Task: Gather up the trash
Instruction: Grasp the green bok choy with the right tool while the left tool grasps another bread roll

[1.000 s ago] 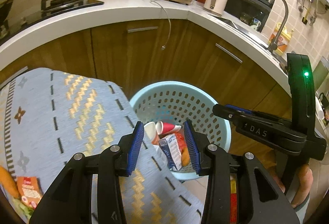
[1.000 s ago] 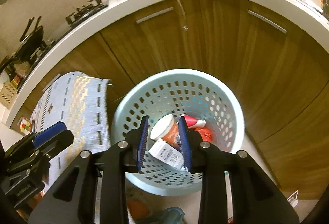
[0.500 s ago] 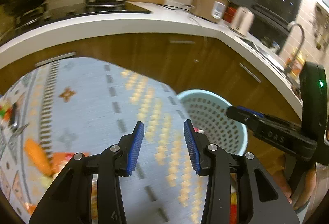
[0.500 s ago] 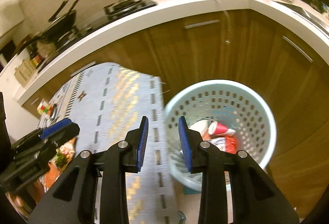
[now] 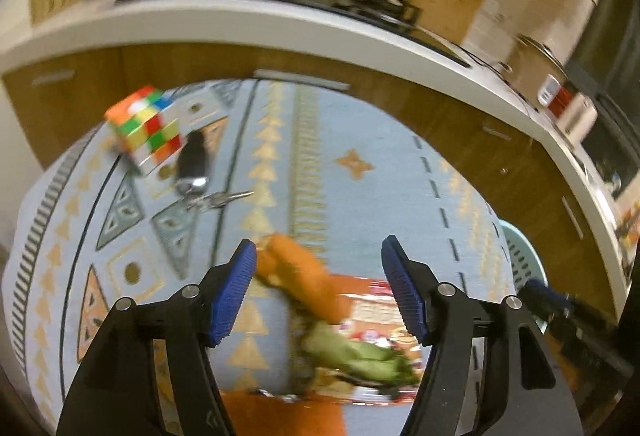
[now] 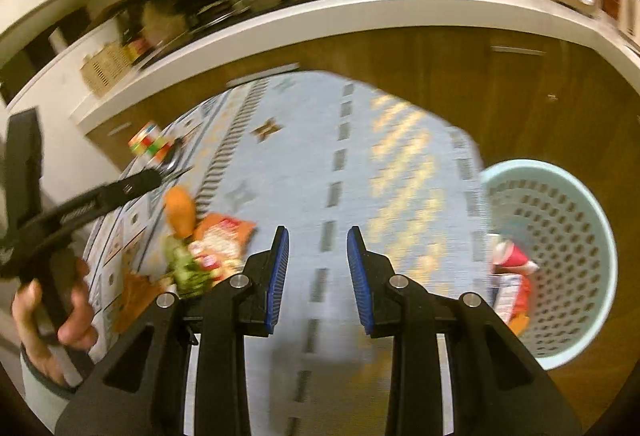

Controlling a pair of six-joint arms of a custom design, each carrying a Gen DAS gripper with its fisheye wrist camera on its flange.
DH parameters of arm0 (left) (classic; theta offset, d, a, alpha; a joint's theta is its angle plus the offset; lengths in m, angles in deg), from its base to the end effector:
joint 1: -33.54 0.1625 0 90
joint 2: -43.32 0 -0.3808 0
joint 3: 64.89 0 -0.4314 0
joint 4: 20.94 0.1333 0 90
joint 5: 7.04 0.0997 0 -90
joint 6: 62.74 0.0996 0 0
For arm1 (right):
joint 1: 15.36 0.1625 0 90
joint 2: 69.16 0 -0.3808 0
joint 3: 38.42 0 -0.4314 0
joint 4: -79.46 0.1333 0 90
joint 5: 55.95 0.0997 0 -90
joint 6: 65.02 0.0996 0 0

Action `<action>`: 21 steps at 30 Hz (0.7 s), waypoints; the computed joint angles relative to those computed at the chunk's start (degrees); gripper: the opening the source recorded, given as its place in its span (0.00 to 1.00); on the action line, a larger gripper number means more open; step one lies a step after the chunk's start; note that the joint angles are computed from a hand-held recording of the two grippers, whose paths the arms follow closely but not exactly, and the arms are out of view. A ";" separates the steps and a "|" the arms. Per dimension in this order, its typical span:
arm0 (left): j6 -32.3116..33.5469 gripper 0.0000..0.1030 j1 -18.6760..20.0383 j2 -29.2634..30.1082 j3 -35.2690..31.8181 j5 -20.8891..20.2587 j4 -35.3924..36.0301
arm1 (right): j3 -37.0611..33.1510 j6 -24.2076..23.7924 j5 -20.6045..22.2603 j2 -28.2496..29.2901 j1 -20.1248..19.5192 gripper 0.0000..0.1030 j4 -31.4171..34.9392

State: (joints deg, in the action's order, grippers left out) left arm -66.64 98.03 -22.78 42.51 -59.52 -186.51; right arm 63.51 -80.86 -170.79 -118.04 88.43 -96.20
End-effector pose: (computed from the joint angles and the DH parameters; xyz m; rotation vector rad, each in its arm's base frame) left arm -0.0856 -0.6298 0.2168 0.2110 2.4988 -0.9588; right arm 0.2420 -0.6021 0.0822 0.5037 -2.5607 0.7514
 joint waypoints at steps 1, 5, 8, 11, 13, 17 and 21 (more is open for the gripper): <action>-0.72 0.64 0.76 -0.16 -0.48 -1.15 1.24 | -0.51 -0.23 0.11 0.76 0.39 0.26 0.52; -3.70 0.64 2.76 0.61 -2.49 -3.83 5.68 | -2.12 -1.64 1.14 3.42 1.78 0.26 2.43; -3.62 0.63 2.72 2.60 -3.14 -2.40 4.73 | -3.17 -2.40 2.88 4.97 2.39 0.26 4.30; -3.19 0.59 3.06 3.91 -4.14 -3.01 5.12 | -3.79 -3.09 4.40 5.78 2.55 0.26 6.17; -2.39 0.50 2.74 4.77 -4.49 -1.02 4.74 | -4.05 -3.73 4.65 6.30 2.80 0.27 6.68; -1.03 0.27 3.51 4.10 -4.12 -3.43 3.46 | -4.81 -4.91 5.58 7.19 3.11 0.26 8.11; -0.50 0.17 4.55 2.18 -2.77 -6.33 1.75 | -6.81 -6.30 5.51 8.89 3.49 0.27 10.18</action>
